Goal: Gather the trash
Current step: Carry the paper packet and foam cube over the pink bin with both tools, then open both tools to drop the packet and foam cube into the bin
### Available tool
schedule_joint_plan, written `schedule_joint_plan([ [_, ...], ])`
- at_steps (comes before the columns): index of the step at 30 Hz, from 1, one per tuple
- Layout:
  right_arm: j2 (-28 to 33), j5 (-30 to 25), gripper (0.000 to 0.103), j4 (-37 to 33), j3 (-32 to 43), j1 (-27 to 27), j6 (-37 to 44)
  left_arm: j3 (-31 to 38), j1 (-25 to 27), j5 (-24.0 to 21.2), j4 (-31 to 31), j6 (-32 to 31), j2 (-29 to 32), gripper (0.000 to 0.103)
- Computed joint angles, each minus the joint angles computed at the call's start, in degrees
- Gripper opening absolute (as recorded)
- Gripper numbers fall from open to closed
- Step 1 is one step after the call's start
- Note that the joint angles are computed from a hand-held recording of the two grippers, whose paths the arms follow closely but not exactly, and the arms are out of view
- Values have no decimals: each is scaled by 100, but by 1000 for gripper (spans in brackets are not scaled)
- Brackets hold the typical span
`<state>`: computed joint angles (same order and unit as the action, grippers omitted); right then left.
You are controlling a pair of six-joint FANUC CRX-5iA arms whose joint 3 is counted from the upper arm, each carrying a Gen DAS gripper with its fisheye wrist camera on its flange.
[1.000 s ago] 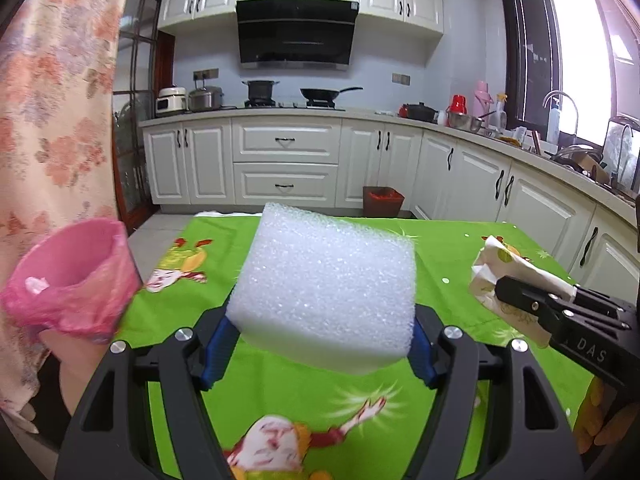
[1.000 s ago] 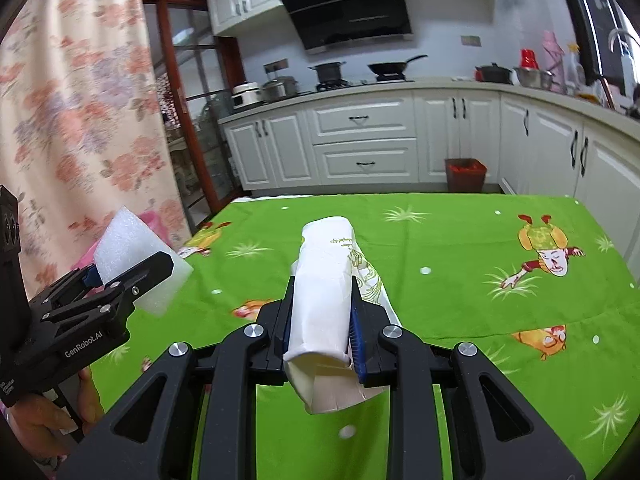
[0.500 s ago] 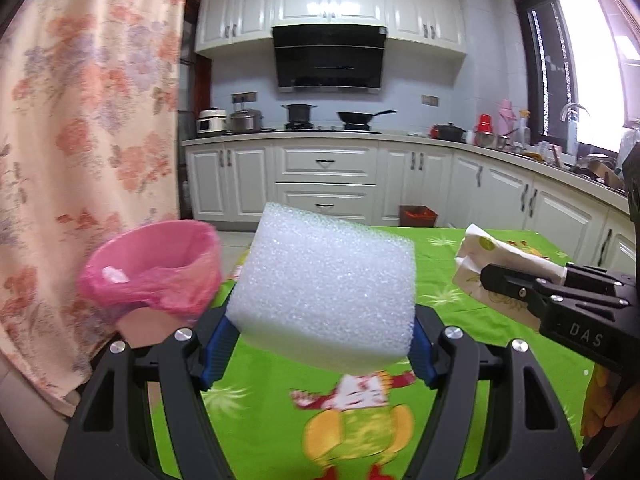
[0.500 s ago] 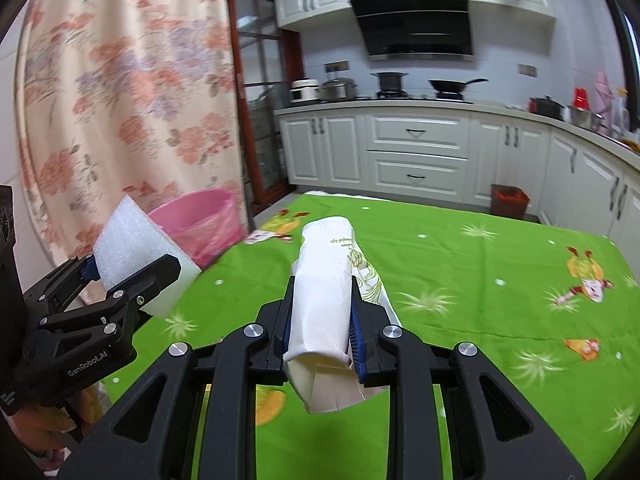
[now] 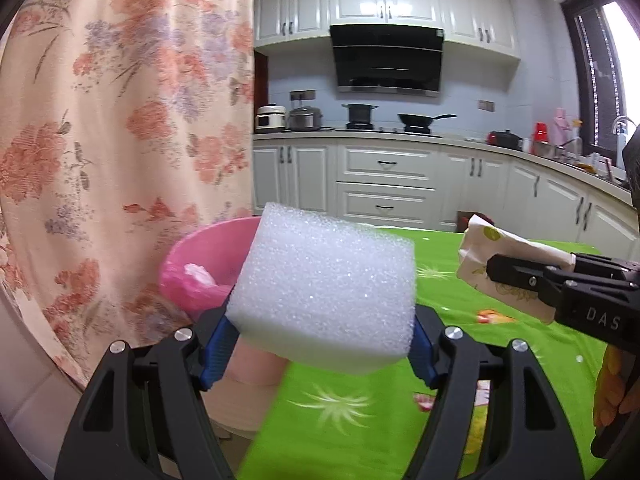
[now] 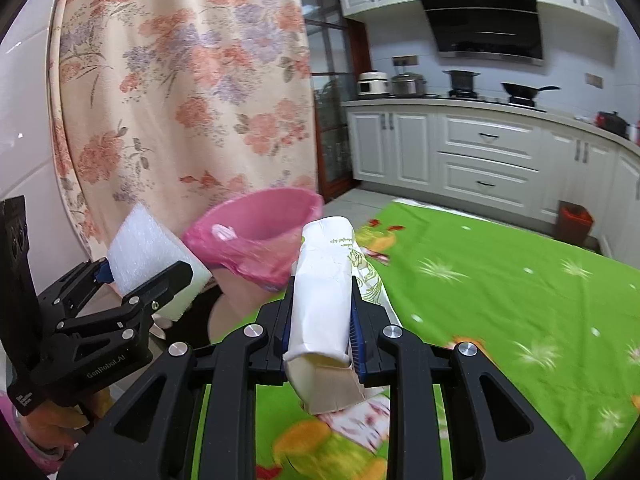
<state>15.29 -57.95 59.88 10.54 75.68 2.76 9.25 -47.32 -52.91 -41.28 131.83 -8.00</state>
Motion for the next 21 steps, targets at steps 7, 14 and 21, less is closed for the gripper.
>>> schedule_joint_plan([
  [7, 495, 865, 23, -322, 750, -463, 662, 190, 585, 114, 130, -517, 82, 69],
  [14, 1131, 1265, 23, -1063, 1871, -845, 1734, 463, 1225, 341, 486, -859, 358, 69],
  [21, 2118, 1050, 23, -2284, 3689, -1172, 3294, 689, 1752, 505, 841, -993, 721, 69],
])
